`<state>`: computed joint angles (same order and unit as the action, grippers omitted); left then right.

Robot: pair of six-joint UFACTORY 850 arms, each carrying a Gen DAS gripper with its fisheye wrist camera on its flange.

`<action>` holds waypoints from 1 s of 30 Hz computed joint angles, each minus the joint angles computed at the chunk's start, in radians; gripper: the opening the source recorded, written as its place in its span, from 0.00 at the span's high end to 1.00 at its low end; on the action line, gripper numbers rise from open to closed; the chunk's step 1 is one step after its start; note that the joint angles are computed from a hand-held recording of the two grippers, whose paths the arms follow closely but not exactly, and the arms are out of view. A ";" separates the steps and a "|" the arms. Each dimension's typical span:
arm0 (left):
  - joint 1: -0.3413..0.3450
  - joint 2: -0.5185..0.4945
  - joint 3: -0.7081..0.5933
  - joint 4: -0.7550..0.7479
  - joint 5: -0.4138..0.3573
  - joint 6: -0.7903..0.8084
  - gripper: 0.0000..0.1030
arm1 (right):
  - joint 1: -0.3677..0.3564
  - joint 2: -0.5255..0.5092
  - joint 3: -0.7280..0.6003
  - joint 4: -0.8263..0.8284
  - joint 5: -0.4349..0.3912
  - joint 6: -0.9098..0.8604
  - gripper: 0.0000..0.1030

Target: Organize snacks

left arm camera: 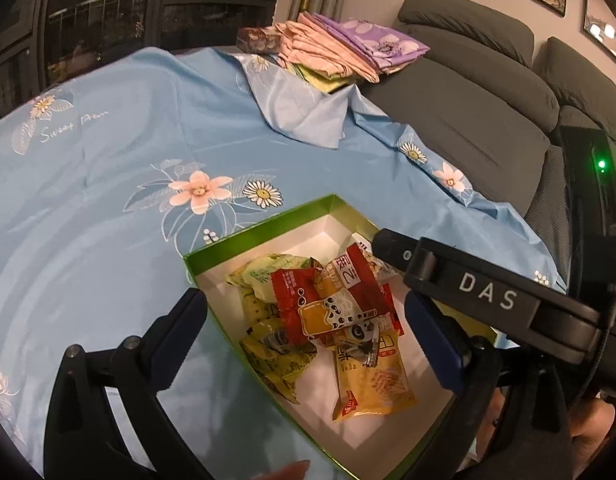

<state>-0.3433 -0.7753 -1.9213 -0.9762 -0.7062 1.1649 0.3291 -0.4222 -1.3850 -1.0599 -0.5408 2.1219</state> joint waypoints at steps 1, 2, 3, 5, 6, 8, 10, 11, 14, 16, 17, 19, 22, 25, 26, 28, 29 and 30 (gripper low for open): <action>0.000 0.005 0.008 -0.007 0.008 0.008 0.03 | 0.002 0.001 -0.001 0.000 -0.010 -0.001 0.22; 0.001 0.008 0.012 -0.012 0.010 0.014 0.03 | 0.004 0.001 -0.002 0.001 -0.020 -0.004 0.21; 0.002 0.008 0.010 -0.013 0.005 0.011 0.03 | 0.005 0.001 -0.002 0.002 -0.026 -0.006 0.21; 0.003 0.008 0.009 -0.008 -0.002 0.000 0.03 | 0.009 0.002 -0.005 0.011 -0.045 -0.012 0.21; 0.004 0.008 0.009 -0.006 -0.004 -0.005 0.03 | 0.010 0.001 -0.008 0.013 -0.053 -0.014 0.21; 0.005 0.008 0.007 -0.007 -0.004 -0.009 0.03 | 0.012 0.000 -0.011 0.016 -0.067 -0.018 0.21; 0.006 0.005 0.004 0.000 -0.005 -0.024 0.03 | 0.013 0.001 -0.010 0.016 -0.070 -0.017 0.21; 0.005 0.005 0.004 0.001 -0.005 -0.027 0.02 | 0.013 0.001 -0.010 0.021 -0.072 -0.020 0.21; 0.004 0.006 0.006 0.014 0.006 -0.049 0.01 | 0.014 0.002 -0.010 0.031 -0.084 -0.027 0.21; 0.001 0.002 0.001 0.029 0.017 -0.066 0.01 | 0.015 0.002 -0.010 0.039 -0.097 -0.032 0.21; 0.000 0.000 -0.003 0.041 0.020 -0.080 0.01 | 0.016 0.004 -0.008 0.041 -0.100 -0.031 0.21; -0.002 -0.005 -0.009 0.057 0.018 -0.101 0.01 | 0.015 0.006 -0.004 0.043 -0.105 -0.030 0.21; -0.001 -0.006 -0.008 0.056 0.017 -0.096 0.01 | 0.013 0.006 -0.004 0.056 -0.121 -0.033 0.21; -0.004 -0.005 -0.004 0.063 0.022 -0.097 0.01 | 0.013 0.005 -0.004 0.063 -0.126 -0.035 0.21; -0.005 -0.004 -0.002 0.061 0.024 -0.095 0.01 | 0.013 0.005 -0.005 0.065 -0.127 -0.037 0.21; -0.004 -0.002 0.001 0.057 0.023 -0.091 0.01 | 0.014 0.004 -0.007 0.064 -0.131 -0.039 0.21; -0.004 -0.001 0.003 0.056 0.021 -0.088 0.01 | 0.014 0.004 -0.008 0.065 -0.132 -0.040 0.21; -0.004 -0.002 0.001 0.056 0.019 -0.087 0.01 | 0.014 0.005 -0.008 0.066 -0.132 -0.041 0.21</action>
